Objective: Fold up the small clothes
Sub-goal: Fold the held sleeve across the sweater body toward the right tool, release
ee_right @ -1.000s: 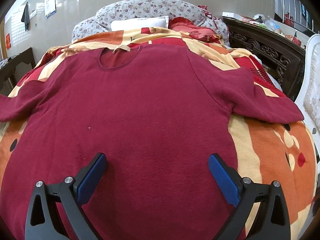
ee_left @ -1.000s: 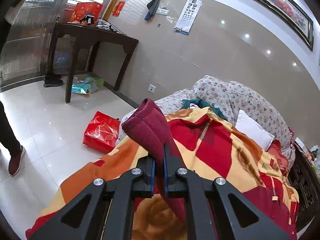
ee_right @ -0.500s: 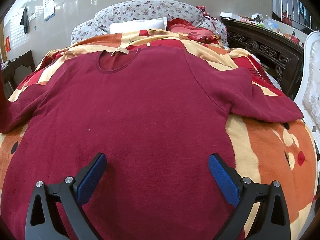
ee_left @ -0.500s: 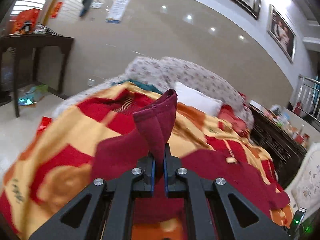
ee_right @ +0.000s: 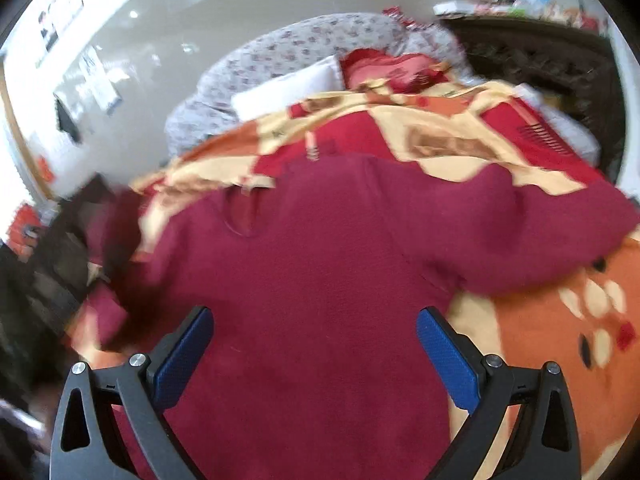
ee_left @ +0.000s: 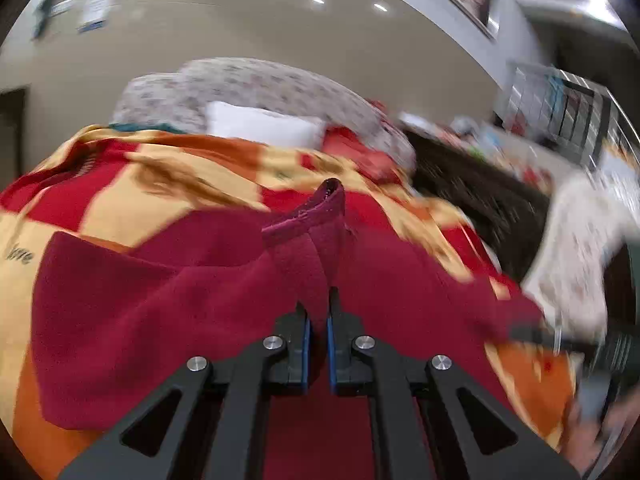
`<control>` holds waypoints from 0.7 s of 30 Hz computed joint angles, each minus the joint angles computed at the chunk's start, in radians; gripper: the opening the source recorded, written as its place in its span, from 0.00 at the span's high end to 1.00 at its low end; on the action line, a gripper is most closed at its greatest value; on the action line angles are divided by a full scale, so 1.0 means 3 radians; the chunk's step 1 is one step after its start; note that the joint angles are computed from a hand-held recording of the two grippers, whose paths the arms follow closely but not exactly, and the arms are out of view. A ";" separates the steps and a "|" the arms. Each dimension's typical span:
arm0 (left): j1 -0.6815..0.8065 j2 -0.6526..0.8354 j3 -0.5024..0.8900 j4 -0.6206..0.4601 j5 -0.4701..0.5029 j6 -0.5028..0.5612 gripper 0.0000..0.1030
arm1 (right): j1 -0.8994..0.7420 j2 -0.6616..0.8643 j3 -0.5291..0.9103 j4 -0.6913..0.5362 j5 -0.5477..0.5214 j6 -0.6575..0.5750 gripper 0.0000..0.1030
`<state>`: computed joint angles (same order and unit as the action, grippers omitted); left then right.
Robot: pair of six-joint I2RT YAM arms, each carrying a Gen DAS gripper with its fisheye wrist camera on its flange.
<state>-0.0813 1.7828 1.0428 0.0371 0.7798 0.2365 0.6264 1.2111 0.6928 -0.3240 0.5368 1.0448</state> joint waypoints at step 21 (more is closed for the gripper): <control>0.0104 -0.0208 -0.0244 -0.1492 0.0268 0.2071 0.71 | -0.1027 0.1066 -0.0410 0.2283 -0.2640 0.0431 0.00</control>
